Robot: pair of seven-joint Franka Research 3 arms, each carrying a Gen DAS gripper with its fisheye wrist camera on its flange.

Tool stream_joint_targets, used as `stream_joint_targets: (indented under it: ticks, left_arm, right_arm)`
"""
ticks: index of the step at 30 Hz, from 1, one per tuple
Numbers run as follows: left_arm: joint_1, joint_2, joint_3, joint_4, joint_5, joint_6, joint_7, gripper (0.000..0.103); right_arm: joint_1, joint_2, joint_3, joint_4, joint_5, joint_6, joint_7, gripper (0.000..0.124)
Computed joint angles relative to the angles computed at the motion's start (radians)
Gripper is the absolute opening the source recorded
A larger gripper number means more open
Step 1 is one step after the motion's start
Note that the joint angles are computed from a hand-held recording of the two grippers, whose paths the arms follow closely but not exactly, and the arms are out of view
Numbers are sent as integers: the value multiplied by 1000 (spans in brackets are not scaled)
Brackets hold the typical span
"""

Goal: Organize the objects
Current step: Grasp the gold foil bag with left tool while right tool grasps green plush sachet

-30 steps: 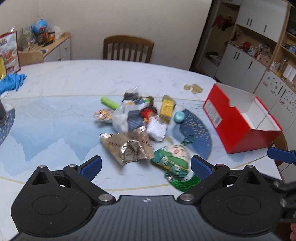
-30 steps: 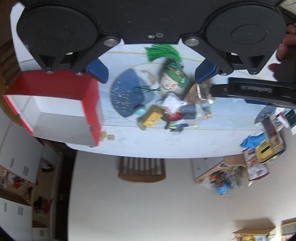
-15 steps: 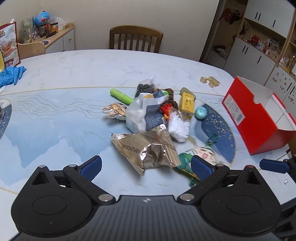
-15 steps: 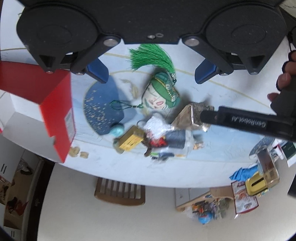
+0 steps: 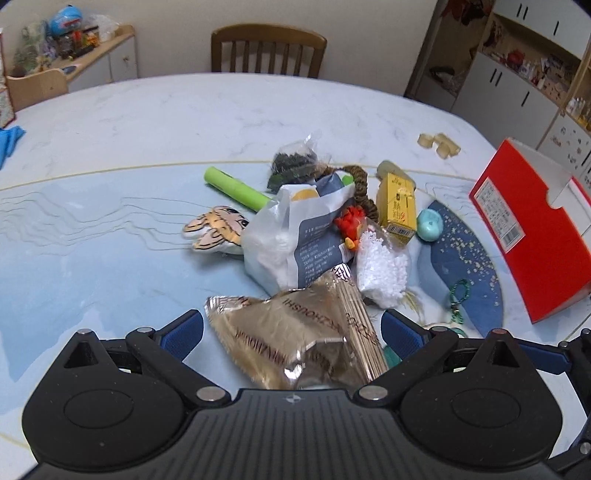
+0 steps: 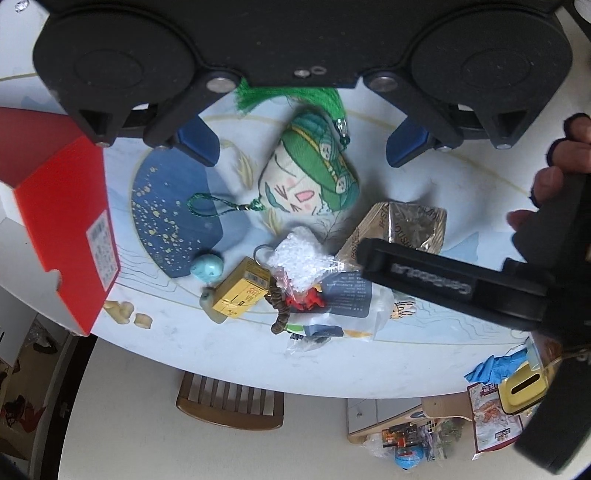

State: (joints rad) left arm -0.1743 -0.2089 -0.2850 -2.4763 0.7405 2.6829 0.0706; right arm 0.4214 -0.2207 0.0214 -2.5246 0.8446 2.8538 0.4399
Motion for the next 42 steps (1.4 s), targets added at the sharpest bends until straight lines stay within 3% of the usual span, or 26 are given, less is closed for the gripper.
stream_joint_targets:
  ticks: [10,16,19,21,24,31,42]
  left_arm:
    - [4,46,27,11,-50,41,68,103]
    - [5,36,21,-15,-43,54,81,100]
    - [8,28,13,-23,-16,60,73,93]
    - [8,22,12,-28,-3,73,72,78]
    - [11,14,8,-32,3,82,66,66]
    - [17,-12,-1,-55,21,100,51,59]
    - [-17,-112,-7,-103,-108,112,119,58]
  right_arm:
    - [-30,95,25,76,-25,-22,78,92]
    - [-41,116,38,98,-35,-43,86,79]
    - [-44,118,43,102,-32,-54,79,74]
    - [-45,119,44,105,-32,-64,81,67]
    - [-47,118,45,106,-28,-64,80,62]
    - [-49,100,42,102,-13,-77,75,55]
    - [-70,-8,-2,63,-27,-149,103,55]
